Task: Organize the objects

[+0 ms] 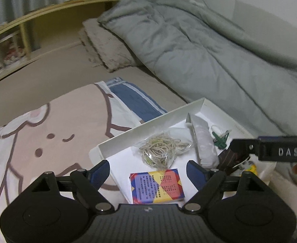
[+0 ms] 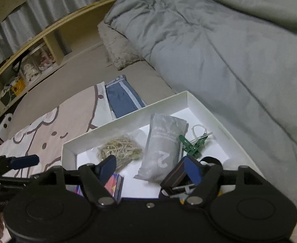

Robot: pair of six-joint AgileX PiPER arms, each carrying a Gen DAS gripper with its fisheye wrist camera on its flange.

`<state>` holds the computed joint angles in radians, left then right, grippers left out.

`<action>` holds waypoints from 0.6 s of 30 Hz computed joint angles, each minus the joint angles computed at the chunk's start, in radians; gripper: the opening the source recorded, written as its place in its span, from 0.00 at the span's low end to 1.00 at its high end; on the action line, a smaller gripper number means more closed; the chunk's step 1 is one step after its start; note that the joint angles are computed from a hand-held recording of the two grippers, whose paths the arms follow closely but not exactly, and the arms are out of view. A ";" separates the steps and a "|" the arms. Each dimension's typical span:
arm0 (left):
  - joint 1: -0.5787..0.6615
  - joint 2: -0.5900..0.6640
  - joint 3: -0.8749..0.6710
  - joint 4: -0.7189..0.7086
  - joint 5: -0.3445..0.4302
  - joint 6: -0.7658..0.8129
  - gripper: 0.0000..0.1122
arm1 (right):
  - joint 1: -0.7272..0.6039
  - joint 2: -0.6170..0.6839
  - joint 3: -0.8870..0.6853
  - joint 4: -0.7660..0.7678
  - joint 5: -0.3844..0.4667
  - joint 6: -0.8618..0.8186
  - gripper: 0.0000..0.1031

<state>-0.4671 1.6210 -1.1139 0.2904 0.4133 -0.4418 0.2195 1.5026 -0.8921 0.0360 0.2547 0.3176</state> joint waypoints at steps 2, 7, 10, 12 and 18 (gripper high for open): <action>-0.025 -0.056 0.043 0.084 0.006 -0.121 0.78 | 0.007 -0.048 0.027 -0.012 0.010 -0.006 0.77; -0.126 -0.187 0.137 0.347 0.075 -0.467 0.89 | 0.033 -0.175 0.102 -0.051 0.020 -0.015 0.83; -0.163 -0.258 0.183 0.397 0.107 -0.581 0.92 | 0.043 -0.248 0.139 -0.038 0.038 -0.043 0.88; -0.194 -0.302 0.206 0.425 0.135 -0.644 0.92 | 0.050 -0.277 0.156 -0.061 0.038 -0.025 0.91; -0.332 -0.401 0.235 0.514 0.281 -0.795 0.92 | 0.069 -0.430 0.220 -0.092 0.095 -0.005 1.00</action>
<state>-0.7995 1.2204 -0.8790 0.8042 0.6944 -1.2370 0.2889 1.0725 -0.6725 -0.0556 0.3494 0.3130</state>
